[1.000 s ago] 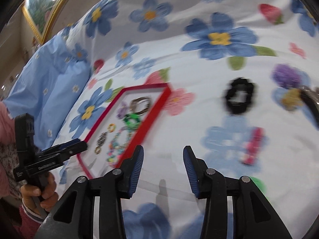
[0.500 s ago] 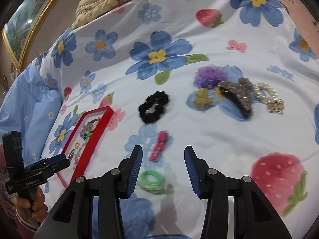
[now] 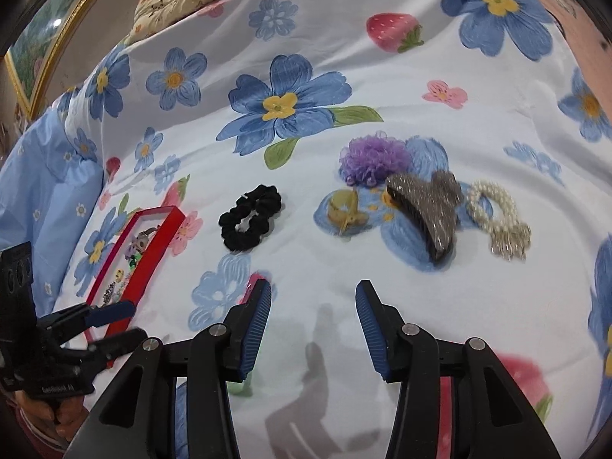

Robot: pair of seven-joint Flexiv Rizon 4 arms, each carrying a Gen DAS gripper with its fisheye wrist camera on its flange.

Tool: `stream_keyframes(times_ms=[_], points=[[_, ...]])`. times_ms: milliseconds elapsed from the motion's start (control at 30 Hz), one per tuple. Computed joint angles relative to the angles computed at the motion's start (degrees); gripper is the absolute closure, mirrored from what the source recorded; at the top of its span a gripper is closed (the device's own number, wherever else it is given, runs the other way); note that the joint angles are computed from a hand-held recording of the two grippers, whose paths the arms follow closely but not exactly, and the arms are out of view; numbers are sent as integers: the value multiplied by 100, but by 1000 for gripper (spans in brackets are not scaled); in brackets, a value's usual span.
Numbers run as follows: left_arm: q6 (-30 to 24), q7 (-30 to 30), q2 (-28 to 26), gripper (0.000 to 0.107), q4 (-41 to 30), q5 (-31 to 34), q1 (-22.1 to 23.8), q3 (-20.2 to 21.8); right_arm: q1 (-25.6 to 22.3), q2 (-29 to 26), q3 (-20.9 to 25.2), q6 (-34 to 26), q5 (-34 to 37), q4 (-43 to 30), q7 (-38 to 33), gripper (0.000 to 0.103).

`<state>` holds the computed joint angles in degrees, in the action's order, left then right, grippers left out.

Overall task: Organize jewelry
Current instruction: 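Withdraw both open tools toward the pink hair clip and yellow claw clip, then grasp the pink hair clip with the left tool while the right tool grasps the yellow claw clip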

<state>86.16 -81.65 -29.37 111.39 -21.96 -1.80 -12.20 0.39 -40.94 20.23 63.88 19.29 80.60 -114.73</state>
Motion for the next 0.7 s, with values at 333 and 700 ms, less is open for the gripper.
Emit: stream_keyframes(times_ms=[333, 700], points=[[-464, -117, -672, 46, -859, 37, -248, 151, 245, -667, -162, -440, -330, -1021, -18, 54], [-712, -319, -1170, 63, -1487, 372, -584, 517, 560, -1263, -455, -450, -828, -1666, 273, 56]])
